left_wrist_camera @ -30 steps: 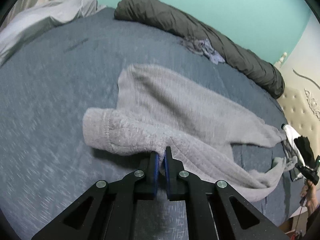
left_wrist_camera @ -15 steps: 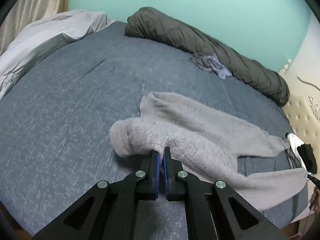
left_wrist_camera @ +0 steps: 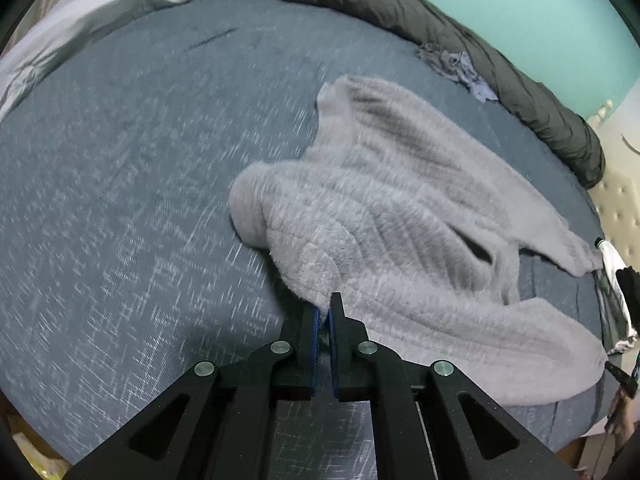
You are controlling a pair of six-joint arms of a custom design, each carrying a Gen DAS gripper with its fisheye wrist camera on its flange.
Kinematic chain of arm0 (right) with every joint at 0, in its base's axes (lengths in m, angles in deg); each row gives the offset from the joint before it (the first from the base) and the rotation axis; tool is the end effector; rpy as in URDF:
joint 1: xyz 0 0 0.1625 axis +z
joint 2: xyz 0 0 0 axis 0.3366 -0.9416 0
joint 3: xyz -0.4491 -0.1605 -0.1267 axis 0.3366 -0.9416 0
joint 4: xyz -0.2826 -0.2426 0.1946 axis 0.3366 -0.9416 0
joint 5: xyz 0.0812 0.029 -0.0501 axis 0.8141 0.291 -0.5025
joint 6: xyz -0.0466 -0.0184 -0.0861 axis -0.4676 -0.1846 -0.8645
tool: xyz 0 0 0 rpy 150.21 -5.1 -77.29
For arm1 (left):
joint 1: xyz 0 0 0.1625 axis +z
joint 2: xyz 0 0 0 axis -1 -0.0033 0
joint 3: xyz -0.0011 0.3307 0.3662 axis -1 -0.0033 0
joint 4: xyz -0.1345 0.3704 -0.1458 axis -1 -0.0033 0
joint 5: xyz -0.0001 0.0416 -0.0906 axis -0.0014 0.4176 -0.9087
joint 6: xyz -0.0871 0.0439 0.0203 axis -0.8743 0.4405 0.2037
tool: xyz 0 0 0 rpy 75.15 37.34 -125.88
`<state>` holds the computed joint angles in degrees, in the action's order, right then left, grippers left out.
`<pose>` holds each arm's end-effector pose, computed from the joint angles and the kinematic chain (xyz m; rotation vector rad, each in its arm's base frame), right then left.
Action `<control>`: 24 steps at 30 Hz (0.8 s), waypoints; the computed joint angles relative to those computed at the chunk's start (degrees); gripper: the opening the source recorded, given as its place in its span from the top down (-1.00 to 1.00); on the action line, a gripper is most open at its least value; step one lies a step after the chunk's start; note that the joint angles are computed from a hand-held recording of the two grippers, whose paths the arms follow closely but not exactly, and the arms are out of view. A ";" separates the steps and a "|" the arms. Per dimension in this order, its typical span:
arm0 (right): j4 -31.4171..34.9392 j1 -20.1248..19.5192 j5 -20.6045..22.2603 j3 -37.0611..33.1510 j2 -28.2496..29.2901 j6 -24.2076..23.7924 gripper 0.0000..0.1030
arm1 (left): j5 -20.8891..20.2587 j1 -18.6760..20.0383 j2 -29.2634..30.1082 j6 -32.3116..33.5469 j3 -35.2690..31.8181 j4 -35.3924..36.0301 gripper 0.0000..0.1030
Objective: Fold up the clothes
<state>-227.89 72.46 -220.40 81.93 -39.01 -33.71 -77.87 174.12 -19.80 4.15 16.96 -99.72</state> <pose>0.1032 -0.9589 0.2661 0.2718 -2.2712 0.5336 0.1297 -0.7057 0.4926 -0.4374 2.3516 -0.9295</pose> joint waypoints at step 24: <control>-2.42 -4.51 22.11 9.37 -6.82 18.49 -0.12 | -2.11 1.66 -1.16 -0.71 2.52 -3.22 0.25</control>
